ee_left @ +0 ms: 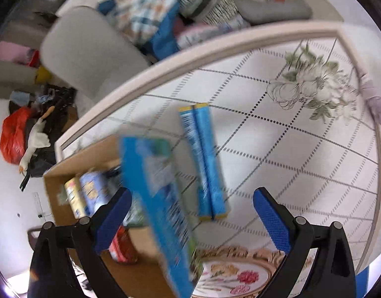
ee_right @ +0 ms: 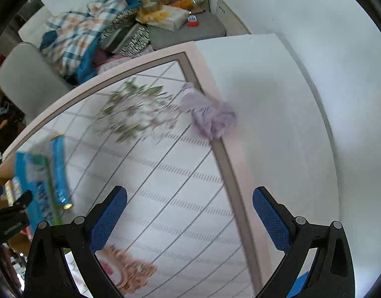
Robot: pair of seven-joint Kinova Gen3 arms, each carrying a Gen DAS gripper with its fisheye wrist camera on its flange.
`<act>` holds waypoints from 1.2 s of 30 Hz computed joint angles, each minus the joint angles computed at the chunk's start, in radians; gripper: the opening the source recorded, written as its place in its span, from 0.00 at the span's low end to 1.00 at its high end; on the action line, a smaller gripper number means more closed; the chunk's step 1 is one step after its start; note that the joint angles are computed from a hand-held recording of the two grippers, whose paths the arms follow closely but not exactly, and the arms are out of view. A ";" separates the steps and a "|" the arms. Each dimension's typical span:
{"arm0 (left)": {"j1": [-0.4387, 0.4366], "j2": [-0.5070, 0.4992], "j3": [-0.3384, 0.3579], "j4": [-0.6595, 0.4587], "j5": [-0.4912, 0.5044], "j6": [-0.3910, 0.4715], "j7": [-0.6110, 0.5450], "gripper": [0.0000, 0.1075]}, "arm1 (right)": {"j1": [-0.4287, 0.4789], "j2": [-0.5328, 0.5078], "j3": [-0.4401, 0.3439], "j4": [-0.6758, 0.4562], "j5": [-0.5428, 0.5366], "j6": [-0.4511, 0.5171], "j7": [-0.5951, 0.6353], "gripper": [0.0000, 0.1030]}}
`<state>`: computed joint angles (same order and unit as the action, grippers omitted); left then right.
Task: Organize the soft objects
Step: 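Grasp the blue stick snack pack with the left tool while the right tool grasps the lilac cloth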
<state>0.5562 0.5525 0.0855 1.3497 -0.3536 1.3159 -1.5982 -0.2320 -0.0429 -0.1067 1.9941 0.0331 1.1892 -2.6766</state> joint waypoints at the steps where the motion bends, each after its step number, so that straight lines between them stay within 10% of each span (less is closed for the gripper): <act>1: 0.012 0.041 -0.004 -0.026 -0.011 0.018 0.007 0.93 | 0.015 0.024 0.021 0.009 0.000 -0.020 0.041 1.00; 11: 0.084 0.341 -0.059 -0.293 -0.052 0.226 -0.042 0.93 | 0.127 0.164 0.097 0.027 -0.043 -0.140 0.280 1.00; 20: 0.015 0.377 -0.038 -0.332 0.082 0.327 -0.070 0.91 | 0.187 0.166 0.123 0.060 -0.083 -0.203 0.372 1.00; 23: -0.024 0.355 -0.030 -0.310 0.135 0.315 -0.055 0.81 | 0.207 0.156 0.132 0.067 -0.088 -0.215 0.388 1.00; 28: -0.015 0.272 -0.024 -0.207 0.142 0.222 -0.030 0.33 | 0.235 0.142 0.140 0.084 -0.112 -0.244 0.424 1.00; 36: -0.015 0.197 0.016 -0.103 0.202 0.149 -0.007 0.30 | 0.252 0.197 0.140 0.066 -0.112 -0.267 0.507 1.00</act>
